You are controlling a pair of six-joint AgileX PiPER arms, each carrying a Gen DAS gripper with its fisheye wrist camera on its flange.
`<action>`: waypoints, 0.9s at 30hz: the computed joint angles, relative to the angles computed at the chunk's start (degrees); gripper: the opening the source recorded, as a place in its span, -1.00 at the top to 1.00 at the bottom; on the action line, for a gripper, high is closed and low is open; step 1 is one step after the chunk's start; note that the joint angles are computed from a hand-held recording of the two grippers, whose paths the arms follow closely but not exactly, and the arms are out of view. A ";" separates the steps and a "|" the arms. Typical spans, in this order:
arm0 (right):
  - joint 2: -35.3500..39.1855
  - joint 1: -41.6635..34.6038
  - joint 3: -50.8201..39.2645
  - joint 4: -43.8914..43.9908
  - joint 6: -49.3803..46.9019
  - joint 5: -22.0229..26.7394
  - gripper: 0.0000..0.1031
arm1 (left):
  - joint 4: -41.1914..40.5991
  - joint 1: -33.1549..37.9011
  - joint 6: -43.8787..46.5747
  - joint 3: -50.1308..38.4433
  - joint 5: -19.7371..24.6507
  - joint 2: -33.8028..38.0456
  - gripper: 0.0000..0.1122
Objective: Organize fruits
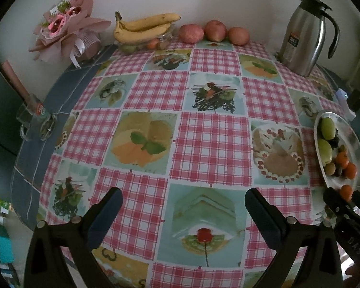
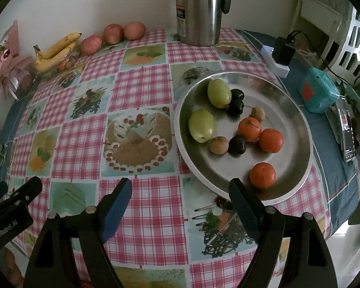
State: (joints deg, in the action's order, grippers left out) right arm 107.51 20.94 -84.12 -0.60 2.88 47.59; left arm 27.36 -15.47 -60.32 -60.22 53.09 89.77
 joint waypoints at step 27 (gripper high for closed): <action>0.11 0.31 0.05 -0.12 0.50 -0.01 -0.61 | -0.94 0.24 0.28 0.19 -0.52 -0.21 -0.84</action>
State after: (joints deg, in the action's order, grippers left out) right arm 107.62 21.25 -84.07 -0.72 3.38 47.59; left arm 26.42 -15.23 -60.03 -60.03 52.57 89.56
